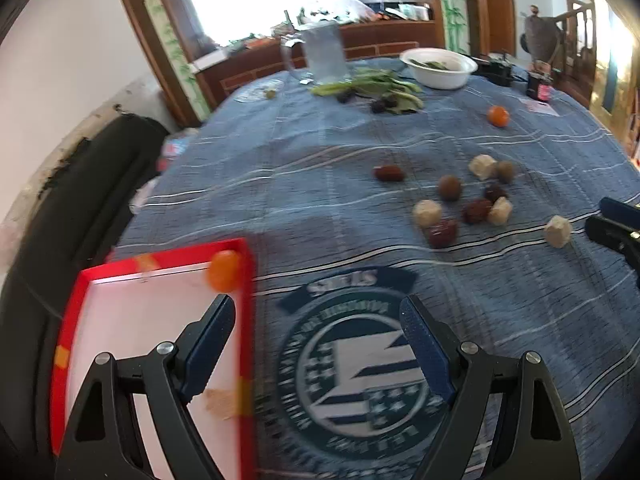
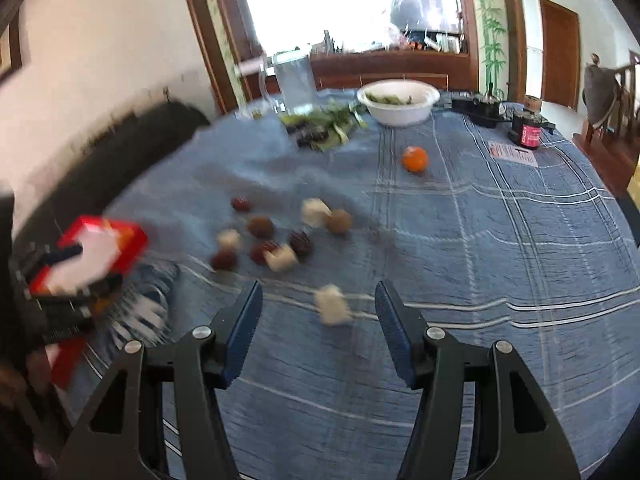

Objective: Organize fruits
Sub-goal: 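Grasp a tan cake cube with the right tool while the left tool grasps a red date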

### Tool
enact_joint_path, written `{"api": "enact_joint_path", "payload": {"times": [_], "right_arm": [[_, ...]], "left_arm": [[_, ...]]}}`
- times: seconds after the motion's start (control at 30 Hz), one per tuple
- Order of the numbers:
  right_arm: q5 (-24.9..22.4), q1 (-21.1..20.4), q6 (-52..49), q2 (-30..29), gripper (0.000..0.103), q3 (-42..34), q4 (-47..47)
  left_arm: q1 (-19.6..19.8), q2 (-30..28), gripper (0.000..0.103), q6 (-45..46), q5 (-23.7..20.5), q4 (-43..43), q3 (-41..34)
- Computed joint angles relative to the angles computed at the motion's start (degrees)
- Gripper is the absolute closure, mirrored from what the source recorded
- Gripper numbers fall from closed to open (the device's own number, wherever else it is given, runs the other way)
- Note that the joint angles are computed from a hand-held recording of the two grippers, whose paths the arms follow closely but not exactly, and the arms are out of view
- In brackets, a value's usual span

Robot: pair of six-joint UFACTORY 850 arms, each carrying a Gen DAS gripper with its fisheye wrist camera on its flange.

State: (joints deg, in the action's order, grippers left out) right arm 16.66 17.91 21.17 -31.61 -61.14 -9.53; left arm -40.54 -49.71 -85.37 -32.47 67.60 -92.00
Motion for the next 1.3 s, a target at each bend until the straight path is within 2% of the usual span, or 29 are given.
{"api": "enact_joint_path", "payload": {"times": [0.13,0.23,0.33,0.4,0.47,0.53,0.63,0.73,0.8,0.83,0.93,0.97,1.1,1.17,1.23,1.3], "right_arm": [[-1.2,-0.8,3.6,-1.0,0.043,-1.1,-5.2],[-1.9,-1.4,12.3,-2.0,0.047,-2.4,-14.6],[-4.6,-0.9,9.6,-3.0,0.054,-3.8,-12.6],[-5.8,-0.8,15.1,-3.7,0.059,-5.0,-19.0],[-6.3,-0.6,19.1,-4.4,0.059,-6.0,-23.7],[-7.3,-0.2,17.1,-5.4,0.061,-7.4,-22.2],[-7.9,-0.2,23.5,-6.9,0.073,-8.9,-28.7],[-7.8,-0.5,23.7,-7.5,0.083,-9.1,-28.4],[-6.7,-0.7,22.5,-7.4,0.083,-8.8,-26.8],[-6.5,-0.8,21.8,-7.3,0.083,-8.6,-26.0],[-5.2,-1.1,25.3,-7.0,0.083,-8.0,-28.5],[-5.1,-1.1,25.9,-6.9,0.083,-7.9,-29.0],[-5.0,-1.1,26.6,-6.8,0.083,-7.8,-29.5],[-4.9,-1.1,26.9,-6.8,0.083,-7.7,-29.8],[-4.8,-1.1,27.0,-6.7,0.083,-7.6,-30.0],[-4.6,-1.1,25.7,-6.5,0.083,-7.4,-28.7]], "left_arm": [[0.2,-2.3,0.019,7.2,2.6,-5.7,-4.3],[0.1,-3.6,0.019,10.4,2.8,-7.8,-6.5],[0.4,-4.3,0.019,12.7,4.0,-10.0,-7.7],[0.7,-4.7,0.019,14.3,5.0,-11.4,-8.5],[1.1,-5.3,0.019,17.4,6.1,-14.8,-9.7],[1.4,-6.2,0.019,20.4,6.5,-17.9,-11.1],[1.6,-7.4,0.019,24.0,6.7,-21.8,-13.1],[1.8,-8.7,0.019,27.2,6.9,-25.0,-15.1],[1.9,-9.7,0.024,28.9,6.8,-26.8,-16.6],[1.9,-10.2,0.03,29.9,6.7,-27.9,-17.4],[2.3,-11.9,0.033,35.3,6.6,-34.4,-19.9],[2.4,-12.5,0.037,35.9,6.2,-35.4,-20.8],[2.4,-14.5,0.045,37.2,5.1,-36.9,-23.9],[2.4,-15.4,0.056,37.7,4.7,-37.3,-25.2],[2.5,-15.6,0.058,37.9,5.3,-37.2,-25.4],[2.5,-15.6,0.065,38.9,6.1,-38.2,-25.4]]}}
